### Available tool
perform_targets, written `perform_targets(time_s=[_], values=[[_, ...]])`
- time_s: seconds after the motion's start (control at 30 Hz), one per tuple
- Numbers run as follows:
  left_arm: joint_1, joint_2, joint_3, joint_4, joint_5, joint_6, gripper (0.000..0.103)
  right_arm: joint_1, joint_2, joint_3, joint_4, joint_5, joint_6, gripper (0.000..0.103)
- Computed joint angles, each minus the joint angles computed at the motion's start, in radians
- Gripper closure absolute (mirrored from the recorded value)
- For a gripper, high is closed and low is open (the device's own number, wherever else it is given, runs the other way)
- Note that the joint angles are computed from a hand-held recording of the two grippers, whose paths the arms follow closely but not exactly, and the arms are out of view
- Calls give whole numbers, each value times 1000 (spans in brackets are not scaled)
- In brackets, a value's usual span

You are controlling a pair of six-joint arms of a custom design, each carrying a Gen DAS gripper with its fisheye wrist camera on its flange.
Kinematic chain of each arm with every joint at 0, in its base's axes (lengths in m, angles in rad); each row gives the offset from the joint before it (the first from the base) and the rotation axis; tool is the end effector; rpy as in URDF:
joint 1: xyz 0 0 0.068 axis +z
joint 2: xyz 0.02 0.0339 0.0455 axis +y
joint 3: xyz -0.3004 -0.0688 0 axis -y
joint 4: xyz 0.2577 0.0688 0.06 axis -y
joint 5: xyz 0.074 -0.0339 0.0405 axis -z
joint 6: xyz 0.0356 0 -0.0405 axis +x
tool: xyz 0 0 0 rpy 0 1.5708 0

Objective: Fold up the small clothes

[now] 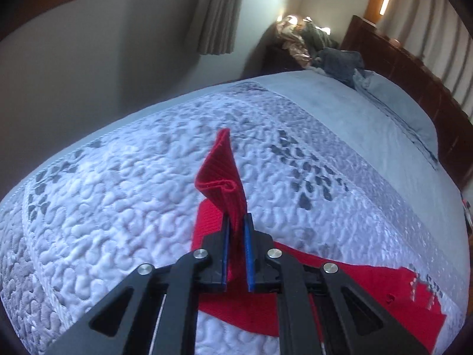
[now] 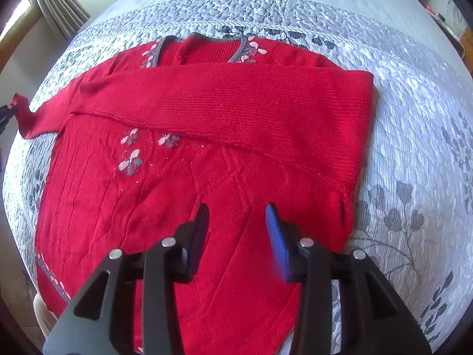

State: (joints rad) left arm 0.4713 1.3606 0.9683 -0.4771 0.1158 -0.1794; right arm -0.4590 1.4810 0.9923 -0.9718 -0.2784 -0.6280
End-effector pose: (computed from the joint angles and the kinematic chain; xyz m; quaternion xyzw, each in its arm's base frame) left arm 0.2593 0.1275 0.2807 -0.2808 0.8947 -0.0039 0.3472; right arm 0.2380 -0.1067 0.2371 -0.0911 0.9846 0.0903 0.1184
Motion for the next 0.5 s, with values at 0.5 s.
perform_targets(time_s=[0.5], values=[[-808, 73, 34, 68, -121, -288, 99, -129, 23, 25, -32, -45, -85, 63]])
